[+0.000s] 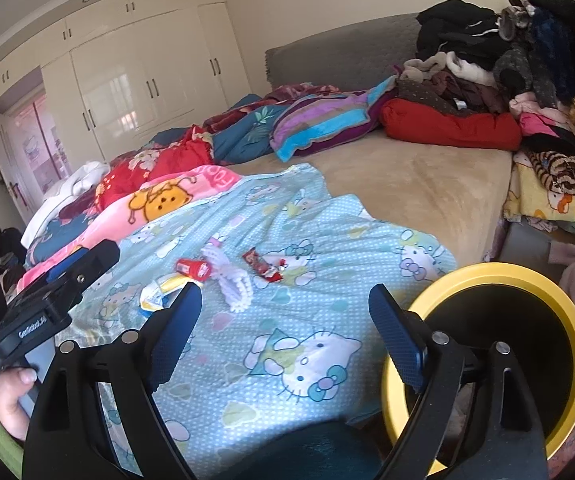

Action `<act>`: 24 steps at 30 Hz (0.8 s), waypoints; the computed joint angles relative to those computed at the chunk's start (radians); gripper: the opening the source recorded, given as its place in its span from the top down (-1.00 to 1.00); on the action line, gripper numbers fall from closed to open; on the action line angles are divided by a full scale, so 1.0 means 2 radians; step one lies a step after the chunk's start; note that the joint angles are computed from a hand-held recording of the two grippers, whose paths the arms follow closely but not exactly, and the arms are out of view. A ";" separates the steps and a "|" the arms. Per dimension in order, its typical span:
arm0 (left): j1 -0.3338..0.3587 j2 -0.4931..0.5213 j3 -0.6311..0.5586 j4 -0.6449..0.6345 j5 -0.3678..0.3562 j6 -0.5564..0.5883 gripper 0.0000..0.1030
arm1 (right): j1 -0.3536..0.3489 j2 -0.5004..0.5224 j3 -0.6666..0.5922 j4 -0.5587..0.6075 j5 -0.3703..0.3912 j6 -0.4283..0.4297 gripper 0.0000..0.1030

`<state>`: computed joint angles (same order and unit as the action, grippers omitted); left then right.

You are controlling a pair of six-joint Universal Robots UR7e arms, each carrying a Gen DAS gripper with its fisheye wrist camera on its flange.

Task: Collect trash
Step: 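Move both tools back over the remaining trash on the sheet, then grasp the yellow-white snack wrapper with the left tool while the right tool grasps the white mesh bag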

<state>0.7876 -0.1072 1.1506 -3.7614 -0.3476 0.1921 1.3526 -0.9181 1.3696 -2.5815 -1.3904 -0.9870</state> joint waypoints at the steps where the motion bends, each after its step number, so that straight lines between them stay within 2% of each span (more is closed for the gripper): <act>1: 0.001 -0.001 0.001 -0.002 0.001 0.000 -0.80 | 0.001 0.000 0.002 0.001 0.000 -0.002 -0.61; 10: 0.010 -0.024 0.045 -0.019 0.011 -0.022 -0.80 | 0.013 0.009 0.013 0.006 -0.005 -0.024 -0.61; 24: 0.033 -0.071 0.138 -0.022 0.020 -0.111 -0.80 | 0.027 0.046 -0.007 0.001 -0.031 -0.023 -0.61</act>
